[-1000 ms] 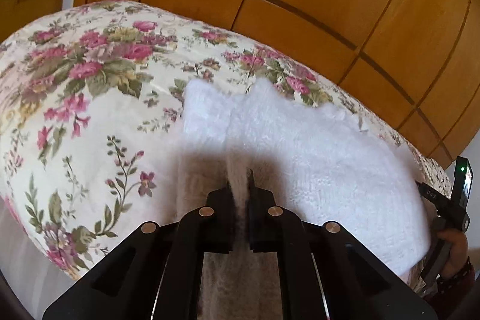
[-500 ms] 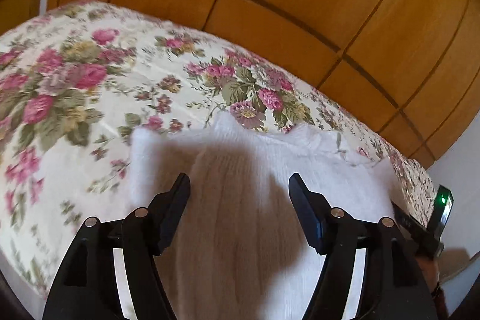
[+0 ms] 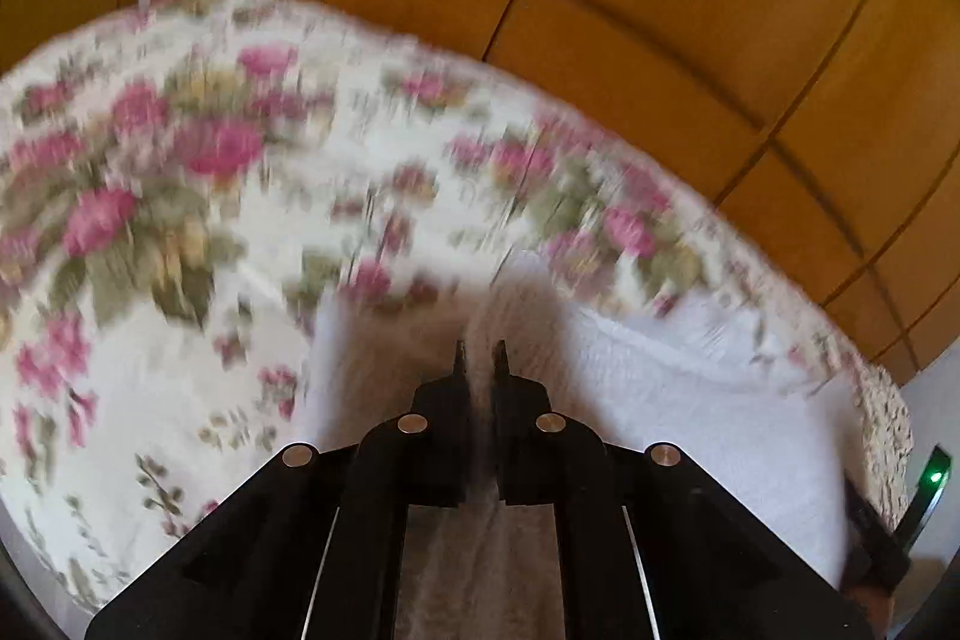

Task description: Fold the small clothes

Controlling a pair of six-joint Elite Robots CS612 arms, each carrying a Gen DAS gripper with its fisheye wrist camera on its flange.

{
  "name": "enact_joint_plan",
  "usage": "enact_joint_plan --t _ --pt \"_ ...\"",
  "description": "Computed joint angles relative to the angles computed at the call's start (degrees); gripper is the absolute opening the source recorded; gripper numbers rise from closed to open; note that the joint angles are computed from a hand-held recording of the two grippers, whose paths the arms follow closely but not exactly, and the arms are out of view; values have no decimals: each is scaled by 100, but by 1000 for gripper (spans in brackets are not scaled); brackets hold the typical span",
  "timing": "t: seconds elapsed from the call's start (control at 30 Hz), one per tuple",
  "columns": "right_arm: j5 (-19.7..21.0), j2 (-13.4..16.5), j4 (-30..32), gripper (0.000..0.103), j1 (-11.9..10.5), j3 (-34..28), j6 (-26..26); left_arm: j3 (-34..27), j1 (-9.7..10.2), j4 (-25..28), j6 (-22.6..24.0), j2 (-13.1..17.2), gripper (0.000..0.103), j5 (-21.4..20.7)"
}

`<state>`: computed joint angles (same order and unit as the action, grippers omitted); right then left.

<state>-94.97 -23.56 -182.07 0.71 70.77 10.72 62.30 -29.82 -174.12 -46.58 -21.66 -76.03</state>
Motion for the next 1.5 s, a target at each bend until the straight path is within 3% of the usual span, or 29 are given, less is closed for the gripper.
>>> enact_joint_plan --t 0.1,0.17,0.3,0.33,0.5,0.6,0.77,0.97,1.03,1.3,1.37,1.5 --pt "59 6 -10 101 -11 3 21 27 -65 -281 371 67 6 227" --pt "108 8 -11 101 -21 4 48 47 -92 -281 466 51 16 293" --pt "89 15 -25 101 -21 -3 36 322 -122 -891 406 -44 72 63" --pt "86 18 -29 101 -22 -6 35 430 -169 -1062 383 -86 79 206" --pt "54 21 -44 101 -14 -6 29 821 -302 -1216 435 -268 81 564" --pt "22 11 -75 101 -1 17 40 1099 -326 -1286 244 -375 83 550" --pt "59 -17 -78 101 -6 59 105 1350 -256 -1312 -266 -424 86 27" --pt "196 -186 43 101 -33 251 43 1427 -257 -1645 -153 -418 88 -349" --pt "256 -268 -101 101 -44 410 53 1421 -232 -1850 -241 -380 93 -566" --pt "534 -555 -1356 101 -10 1209 -292 1406 -176 -2180 -543 -305 93 -843" --pt "723 -597 -1533 101 3 1344 -422 1409 -171 -2202 -554 -303 93 -872" --pt "604 -622 -1522 101 99 1430 -705 1391 -147 -2304 -693 -276 95 -988"
